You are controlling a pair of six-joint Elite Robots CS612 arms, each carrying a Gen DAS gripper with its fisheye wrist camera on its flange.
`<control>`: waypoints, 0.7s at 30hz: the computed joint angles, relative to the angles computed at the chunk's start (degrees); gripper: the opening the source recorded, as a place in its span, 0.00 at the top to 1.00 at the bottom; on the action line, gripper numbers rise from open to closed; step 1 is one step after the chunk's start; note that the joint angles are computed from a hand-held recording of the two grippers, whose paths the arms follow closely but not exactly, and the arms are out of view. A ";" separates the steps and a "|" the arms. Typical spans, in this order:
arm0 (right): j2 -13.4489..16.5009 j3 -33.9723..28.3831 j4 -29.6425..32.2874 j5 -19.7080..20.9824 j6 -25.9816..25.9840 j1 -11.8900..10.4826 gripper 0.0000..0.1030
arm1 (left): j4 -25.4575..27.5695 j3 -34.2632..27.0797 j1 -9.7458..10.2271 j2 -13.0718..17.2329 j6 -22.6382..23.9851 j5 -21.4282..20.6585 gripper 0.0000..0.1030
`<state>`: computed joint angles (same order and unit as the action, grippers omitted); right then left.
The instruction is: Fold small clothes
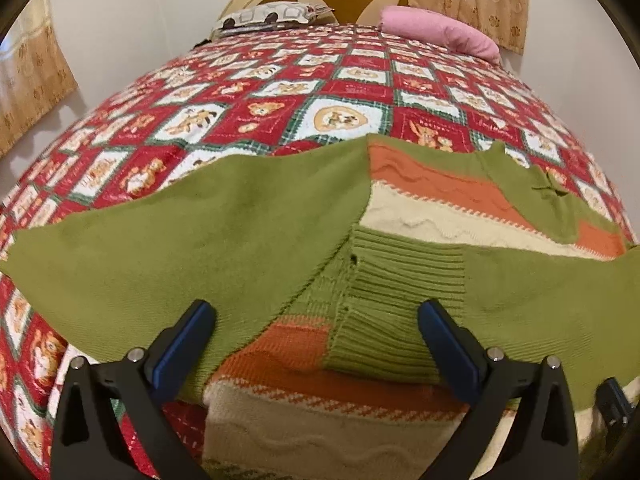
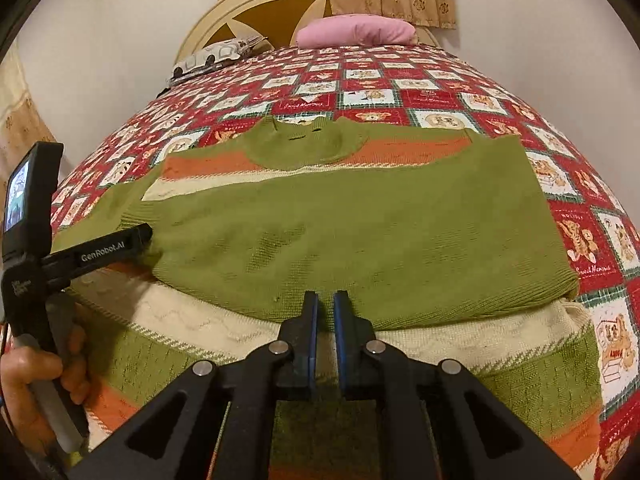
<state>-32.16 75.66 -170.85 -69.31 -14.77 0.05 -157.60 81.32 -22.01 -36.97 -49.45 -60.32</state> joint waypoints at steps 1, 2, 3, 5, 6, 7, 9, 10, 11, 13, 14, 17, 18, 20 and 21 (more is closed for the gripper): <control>0.01 0.01 0.06 0.33 0.16 -0.08 0.92 | -0.68 0.56 0.08 -0.33 -0.02 -0.76 0.00; 0.07 -0.10 0.33 1.12 0.53 -0.29 0.92 | -1.49 1.27 0.24 -0.82 0.42 -1.83 0.00; 0.14 -0.18 0.53 2.03 0.96 -0.52 0.92 | -2.28 2.25 0.37 -1.49 0.90 -2.70 0.01; 0.32 -0.42 0.88 3.36 1.67 -0.79 0.92 | -4.20 5.22 0.50 -3.24 0.01 -1.73 0.04; 0.38 -0.40 0.97 4.07 2.12 -0.94 0.92 | -5.81 7.02 0.66 -4.13 -0.99 -1.05 0.04; 0.45 -0.55 1.20 4.74 2.49 -1.11 0.92 | -8.02 9.67 1.08 -5.42 -3.08 -0.30 0.04; 0.43 -0.33 0.95 4.92 2.67 -1.09 0.92 | -10.24 14.03 2.16 -7.59 -8.73 1.34 0.04; 0.40 -0.26 0.84 4.82 2.64 -1.05 0.92 | -9.42 16.42 2.83 -8.96 -13.79 3.75 0.04; 0.40 -0.26 0.75 4.57 2.53 -0.98 0.92 | -6.84 18.20 3.42 -10.23 -19.32 6.40 0.04; 0.39 -0.27 0.74 4.47 2.37 -0.96 0.92 | -2.24 20.71 4.69 -12.09 -28.83 8.98 0.06; 0.41 -0.30 0.79 4.57 2.44 -0.98 0.92 | -0.94 21.96 5.71 -12.91 -33.09 8.69 0.07; 0.39 -0.23 0.83 5.03 2.75 -1.02 0.92 | -2.77 24.55 8.86 -13.75 -39.28 5.28 0.14; 0.41 -0.25 0.87 5.13 2.74 -1.07 0.92 | -3.32 24.85 9.90 -13.63 -40.50 4.20 0.16; 0.39 -0.21 0.84 5.08 2.65 -1.09 0.92 | -4.53 24.74 11.04 -13.00 -40.76 2.95 0.20; 0.38 -0.20 0.80 4.95 2.60 -1.05 0.92 | -5.69 24.48 11.50 -12.51 -40.14 2.13 0.23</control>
<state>-31.78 75.46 -170.05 -64.35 -12.17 -0.99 -163.29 105.81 -10.50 -49.48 -89.59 -58.19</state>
